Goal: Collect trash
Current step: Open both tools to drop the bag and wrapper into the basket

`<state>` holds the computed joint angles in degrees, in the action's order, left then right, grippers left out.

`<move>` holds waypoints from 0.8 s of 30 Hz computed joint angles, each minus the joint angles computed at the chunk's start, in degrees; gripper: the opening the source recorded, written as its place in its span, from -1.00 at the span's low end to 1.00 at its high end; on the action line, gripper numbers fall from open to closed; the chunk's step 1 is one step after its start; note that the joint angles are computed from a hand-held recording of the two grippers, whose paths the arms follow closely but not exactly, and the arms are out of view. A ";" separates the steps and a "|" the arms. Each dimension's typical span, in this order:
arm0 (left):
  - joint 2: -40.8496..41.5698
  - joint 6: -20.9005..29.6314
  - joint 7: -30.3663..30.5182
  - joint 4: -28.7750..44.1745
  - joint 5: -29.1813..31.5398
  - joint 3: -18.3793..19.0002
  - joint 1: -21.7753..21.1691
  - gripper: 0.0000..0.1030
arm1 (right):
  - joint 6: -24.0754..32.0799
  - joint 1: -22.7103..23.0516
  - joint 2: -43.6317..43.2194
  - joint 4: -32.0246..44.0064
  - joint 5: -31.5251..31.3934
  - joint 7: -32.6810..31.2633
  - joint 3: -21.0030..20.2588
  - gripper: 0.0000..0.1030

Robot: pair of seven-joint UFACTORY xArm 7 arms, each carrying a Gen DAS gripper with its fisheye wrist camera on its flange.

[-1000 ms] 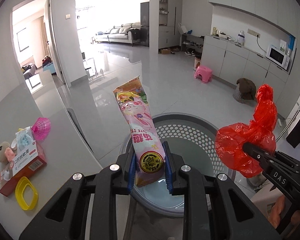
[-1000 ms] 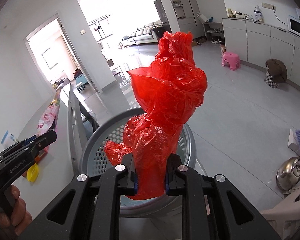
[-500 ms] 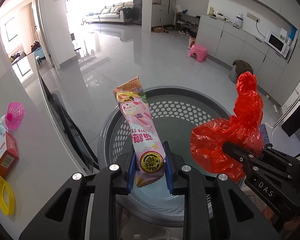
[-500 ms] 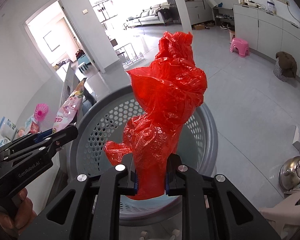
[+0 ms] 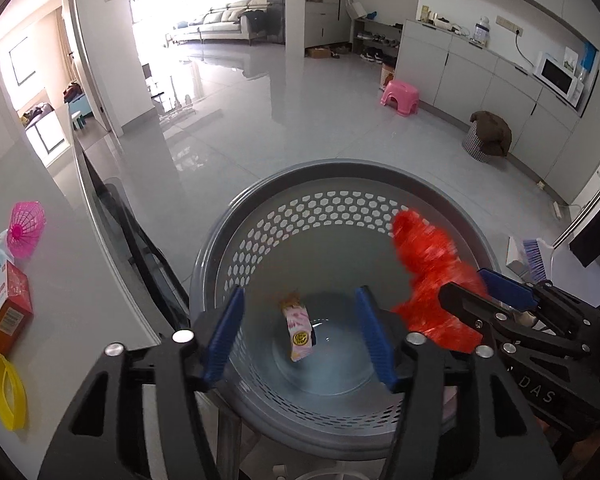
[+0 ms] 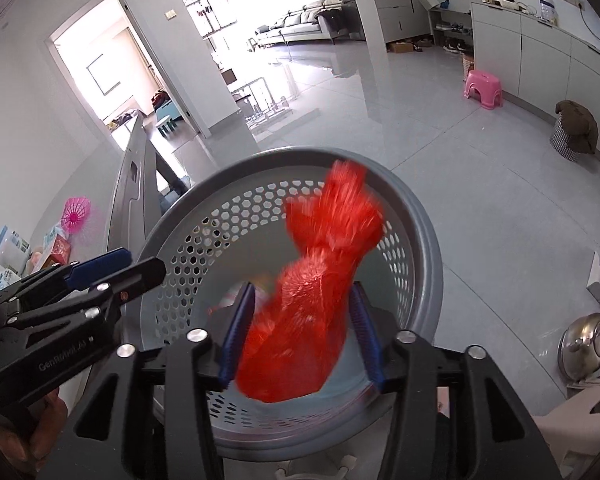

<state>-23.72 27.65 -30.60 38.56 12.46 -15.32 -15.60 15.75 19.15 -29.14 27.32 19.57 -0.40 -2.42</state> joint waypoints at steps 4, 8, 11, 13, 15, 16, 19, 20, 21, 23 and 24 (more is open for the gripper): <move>-0.62 -0.05 -0.13 -0.33 0.26 0.00 0.14 0.22 | -0.03 -0.25 -0.64 -0.38 0.03 0.42 -0.11 -0.04; -0.20 0.47 -1.21 0.15 0.85 -0.81 0.46 0.27 | -0.25 -0.38 -1.75 -1.36 -0.18 0.82 -0.08 -0.03; -0.61 0.46 -1.90 -0.05 1.41 -0.89 0.66 0.41 | 0.03 -0.75 -2.80 -2.02 -0.68 1.55 0.12 -0.02; -0.98 0.45 -2.08 -0.23 1.33 -0.76 0.53 0.43 | 0.49 -1.31 -3.60 -2.34 -1.27 1.92 0.23 -0.01; -1.33 0.59 -2.33 -0.31 1.28 -0.79 0.48 0.49 | 0.75 -1.85 -4.64 -2.82 -1.82 2.47 0.42 0.00; -1.63 0.64 -2.55 -0.43 1.43 -0.91 0.56 0.54 | 0.80 -2.13 -5.20 -3.08 -2.07 2.88 0.59 0.00; -2.66 1.33 -4.39 -0.54 2.90 -2.11 1.58 0.67 | 0.92 -2.53 -6.85 -3.98 -2.69 3.80 0.74 0.00; -3.20 1.38 -4.81 -0.70 3.16 -2.22 1.67 0.70 | 1.03 -2.61 -7.50 -4.30 -2.91 4.06 0.75 0.00; -3.84 1.37 -5.27 -0.95 3.34 -2.31 1.77 0.75 | 1.07 -2.62 -7.98 -4.56 -3.09 4.28 0.73 0.00; -4.93 1.68 -5.72 -1.30 3.47 -2.29 1.90 0.76 | 1.56 -2.80 -9.35 -5.13 -3.57 4.76 0.80 0.00; -5.44 1.88 -5.70 -1.50 3.34 -2.11 1.84 0.77 | 1.65 -2.84 -9.74 -5.27 -3.79 5.19 1.08 0.00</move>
